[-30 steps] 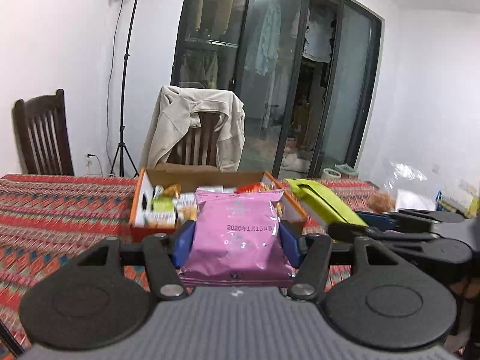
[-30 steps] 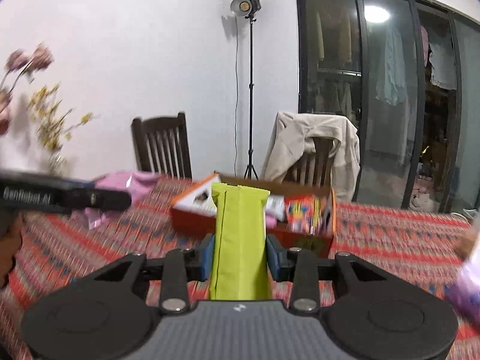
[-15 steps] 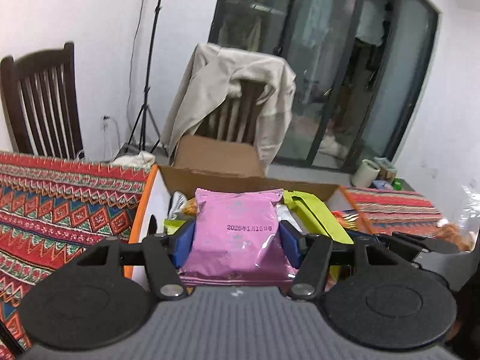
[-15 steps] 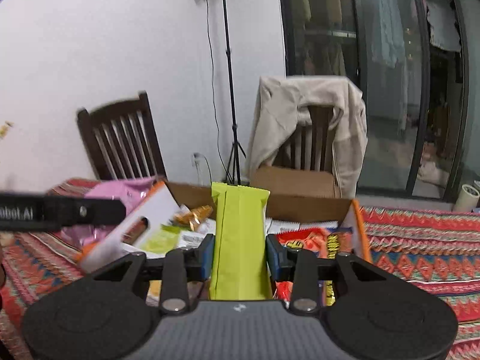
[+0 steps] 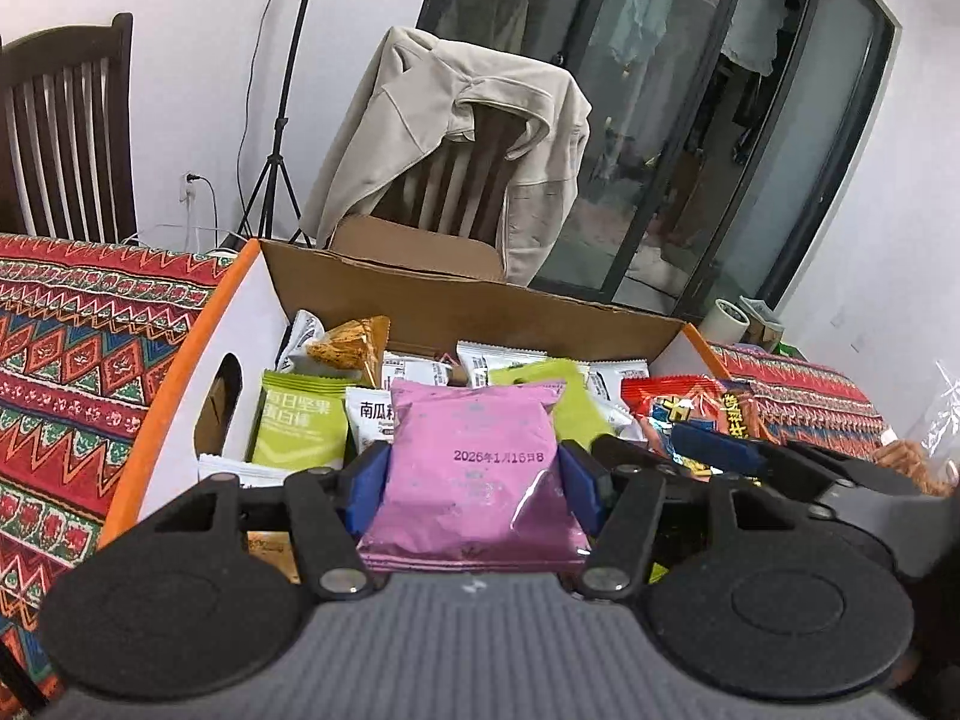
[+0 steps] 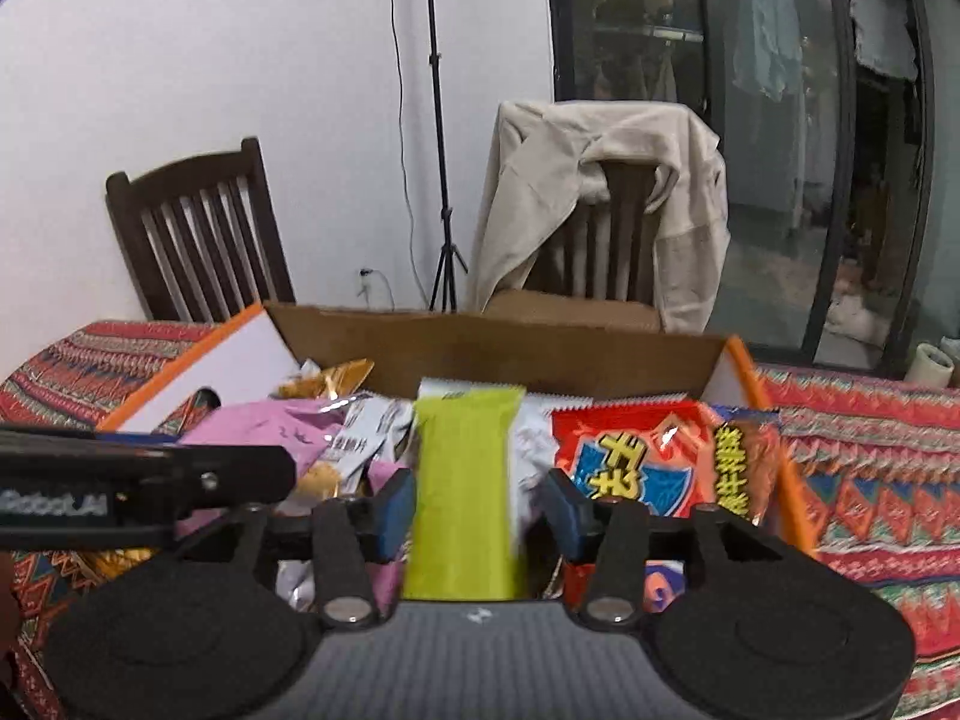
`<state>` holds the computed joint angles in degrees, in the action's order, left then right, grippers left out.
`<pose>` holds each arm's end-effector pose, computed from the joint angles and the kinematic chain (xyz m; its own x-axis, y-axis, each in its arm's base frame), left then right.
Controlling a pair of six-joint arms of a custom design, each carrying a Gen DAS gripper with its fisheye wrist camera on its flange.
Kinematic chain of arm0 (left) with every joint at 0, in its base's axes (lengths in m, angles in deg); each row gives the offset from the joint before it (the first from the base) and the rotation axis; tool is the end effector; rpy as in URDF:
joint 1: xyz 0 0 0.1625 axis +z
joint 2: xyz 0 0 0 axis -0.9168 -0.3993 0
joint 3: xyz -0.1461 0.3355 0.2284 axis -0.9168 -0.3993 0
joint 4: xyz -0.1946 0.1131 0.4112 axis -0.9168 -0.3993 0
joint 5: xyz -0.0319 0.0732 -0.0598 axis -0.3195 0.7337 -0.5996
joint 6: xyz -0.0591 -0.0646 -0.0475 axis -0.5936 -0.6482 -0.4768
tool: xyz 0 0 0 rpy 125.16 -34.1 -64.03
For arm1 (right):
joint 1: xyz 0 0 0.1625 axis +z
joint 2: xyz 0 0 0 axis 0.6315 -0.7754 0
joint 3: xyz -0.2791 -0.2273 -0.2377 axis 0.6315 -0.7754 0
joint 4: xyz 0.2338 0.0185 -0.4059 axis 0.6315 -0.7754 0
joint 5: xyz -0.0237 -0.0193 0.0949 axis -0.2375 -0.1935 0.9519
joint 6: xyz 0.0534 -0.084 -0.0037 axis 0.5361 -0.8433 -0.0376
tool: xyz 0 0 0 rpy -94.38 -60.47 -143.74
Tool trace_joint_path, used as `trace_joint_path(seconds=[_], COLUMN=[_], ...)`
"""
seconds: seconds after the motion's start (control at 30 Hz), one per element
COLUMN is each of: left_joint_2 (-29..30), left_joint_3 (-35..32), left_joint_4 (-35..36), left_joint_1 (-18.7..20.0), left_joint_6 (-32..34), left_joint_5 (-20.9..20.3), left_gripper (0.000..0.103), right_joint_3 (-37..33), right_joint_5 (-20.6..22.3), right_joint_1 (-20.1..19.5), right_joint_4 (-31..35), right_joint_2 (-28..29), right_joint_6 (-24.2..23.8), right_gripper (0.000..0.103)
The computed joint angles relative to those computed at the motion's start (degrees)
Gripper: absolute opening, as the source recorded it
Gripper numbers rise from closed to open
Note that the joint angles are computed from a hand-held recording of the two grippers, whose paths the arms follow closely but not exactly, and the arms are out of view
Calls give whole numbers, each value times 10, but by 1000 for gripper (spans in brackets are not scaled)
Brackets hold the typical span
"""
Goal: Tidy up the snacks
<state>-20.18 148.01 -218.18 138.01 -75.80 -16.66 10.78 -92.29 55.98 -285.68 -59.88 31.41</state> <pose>-0.0075 -0.6318 0.1404 -0.8607 -0.0934 -0.5005 0.3561 0.5922 -0.7229 0.1800 -0.6933 -0.0513 -0.6348 -0.4758 0.6088 -0.7666 0.4867 -0.4189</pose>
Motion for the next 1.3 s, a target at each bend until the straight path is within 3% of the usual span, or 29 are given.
trace_joint_path(seconds=[0.1,0.3,0.47,0.67,0.77,0.9,1.03,1.1,1.3], left_joint_2=[5,43,64,2,-44,-127,-221,-269,-396], left_joint_3=[-10,-88,-125,-61,-23,30,111,154,288], left_joint_4=[4,35,33,46,70,167,195,206,276], left_joint_1=[-3,-4,-1,-32,-59,-101,-162,-201,-348], left_joint_6=[-7,21,63,82,83,0,-52,-74,-163], left_joint_5=[9,57,92,92,114,151,175,192,292], left_gripper=[61,62,71,78,90,95,99,100,103], right_joint_3=[15,28,33,49,61,80,138,176,284], right_joint_5=[-3,-4,-13,-23,-26,-38,-52,-48,-43], right_joint_1=[1,4,9,21,28,40,61,71,101], right_joint_4=[-31,-56,-49,-14,43,115,89,71,25], right_joint_2=[-11,-38,-51,-80,-114,-167,-224,-259,-358], right_joint_6=[-19,-15,-21,-12,17,68,70,63,51], right_gripper=[66,78,80,80,83,87,89,97,102])
